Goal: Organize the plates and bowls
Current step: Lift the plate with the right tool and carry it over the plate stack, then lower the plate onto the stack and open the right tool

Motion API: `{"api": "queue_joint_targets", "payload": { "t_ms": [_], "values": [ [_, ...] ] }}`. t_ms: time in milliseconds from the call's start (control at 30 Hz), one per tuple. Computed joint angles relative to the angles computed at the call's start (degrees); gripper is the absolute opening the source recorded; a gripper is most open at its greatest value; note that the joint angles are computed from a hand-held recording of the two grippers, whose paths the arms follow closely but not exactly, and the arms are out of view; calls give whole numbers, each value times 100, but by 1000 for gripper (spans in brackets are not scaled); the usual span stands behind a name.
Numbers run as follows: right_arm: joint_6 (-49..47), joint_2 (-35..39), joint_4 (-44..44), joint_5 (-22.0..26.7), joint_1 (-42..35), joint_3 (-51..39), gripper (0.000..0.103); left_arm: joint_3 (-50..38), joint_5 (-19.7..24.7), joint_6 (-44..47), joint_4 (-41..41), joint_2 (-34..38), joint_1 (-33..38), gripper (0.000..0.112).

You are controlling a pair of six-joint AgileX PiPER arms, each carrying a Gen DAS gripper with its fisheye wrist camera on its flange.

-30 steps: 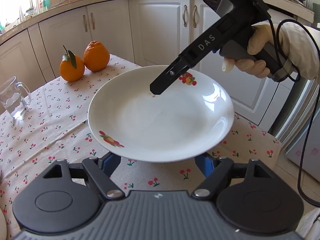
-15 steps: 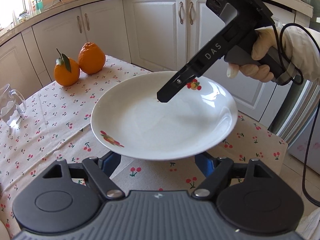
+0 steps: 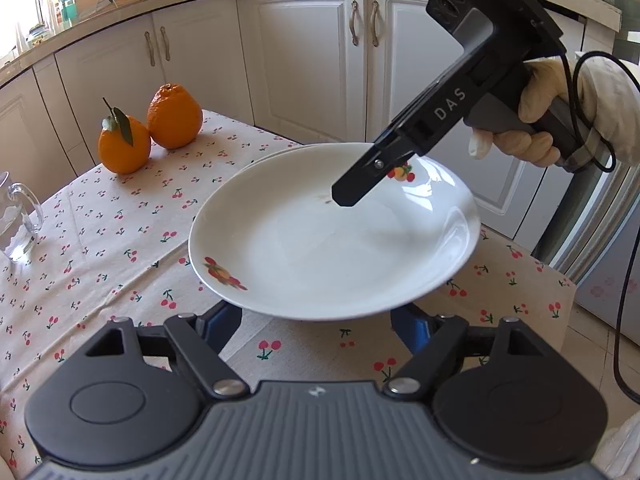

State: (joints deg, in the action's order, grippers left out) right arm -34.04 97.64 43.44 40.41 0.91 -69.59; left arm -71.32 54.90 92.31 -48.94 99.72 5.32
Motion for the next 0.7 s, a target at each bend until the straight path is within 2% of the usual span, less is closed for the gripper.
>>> {"api": "queue_joint_targets", "payload": {
  "t_ms": [467, 700],
  "values": [
    [80, -427, 37, -155, 15, 498, 81, -83, 152, 27, -77, 111, 42, 84],
    [359, -634, -213, -249, 122, 631, 81, -81, 175, 29, -117, 138, 59, 84]
  ]
}}
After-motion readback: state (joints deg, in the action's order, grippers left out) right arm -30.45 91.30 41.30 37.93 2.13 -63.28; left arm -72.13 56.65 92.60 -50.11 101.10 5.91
